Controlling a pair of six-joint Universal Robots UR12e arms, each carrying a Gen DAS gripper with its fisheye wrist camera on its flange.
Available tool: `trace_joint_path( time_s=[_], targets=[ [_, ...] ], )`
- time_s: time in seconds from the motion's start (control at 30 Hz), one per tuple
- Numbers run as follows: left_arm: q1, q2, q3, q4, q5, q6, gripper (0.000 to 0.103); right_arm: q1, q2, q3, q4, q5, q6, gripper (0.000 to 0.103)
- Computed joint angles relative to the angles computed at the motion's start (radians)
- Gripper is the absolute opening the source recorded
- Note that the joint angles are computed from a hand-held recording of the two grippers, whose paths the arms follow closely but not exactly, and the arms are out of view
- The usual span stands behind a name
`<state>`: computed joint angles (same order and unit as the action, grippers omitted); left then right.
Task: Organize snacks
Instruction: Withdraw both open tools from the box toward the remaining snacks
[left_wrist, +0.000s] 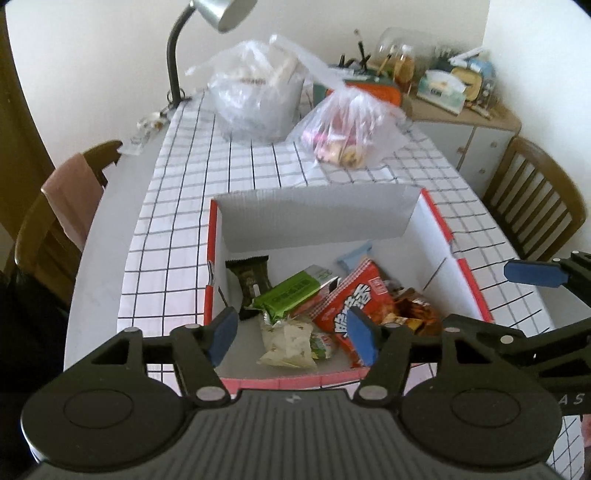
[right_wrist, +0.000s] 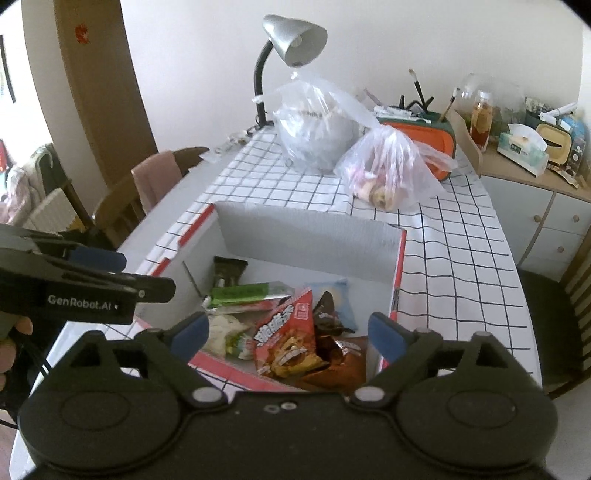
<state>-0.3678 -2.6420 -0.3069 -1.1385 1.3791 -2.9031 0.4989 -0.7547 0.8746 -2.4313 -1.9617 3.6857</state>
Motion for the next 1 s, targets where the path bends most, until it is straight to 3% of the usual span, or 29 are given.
trace_joint_path(
  time_s=[0.2, 0.67, 1.0],
  targets=[
    [0.003, 0.103, -0.190, 0.118, -0.029, 0.004, 0.067, 0.011, -0.033, 0.060, -0.067, -0.003, -0.012, 0.097],
    [0.024, 0.247, -0.477, 0.258, -0.049, -0.043, 0.076, 0.032, -0.085, 0.197, -0.203, 0.025, 0.007, 0.103],
    [0.032, 0.302, -0.611, 0.262, 0.021, -0.082, 0.076, 0.053, -0.079, 0.234, -0.140, 0.031, 0.055, 0.103]
  ],
)
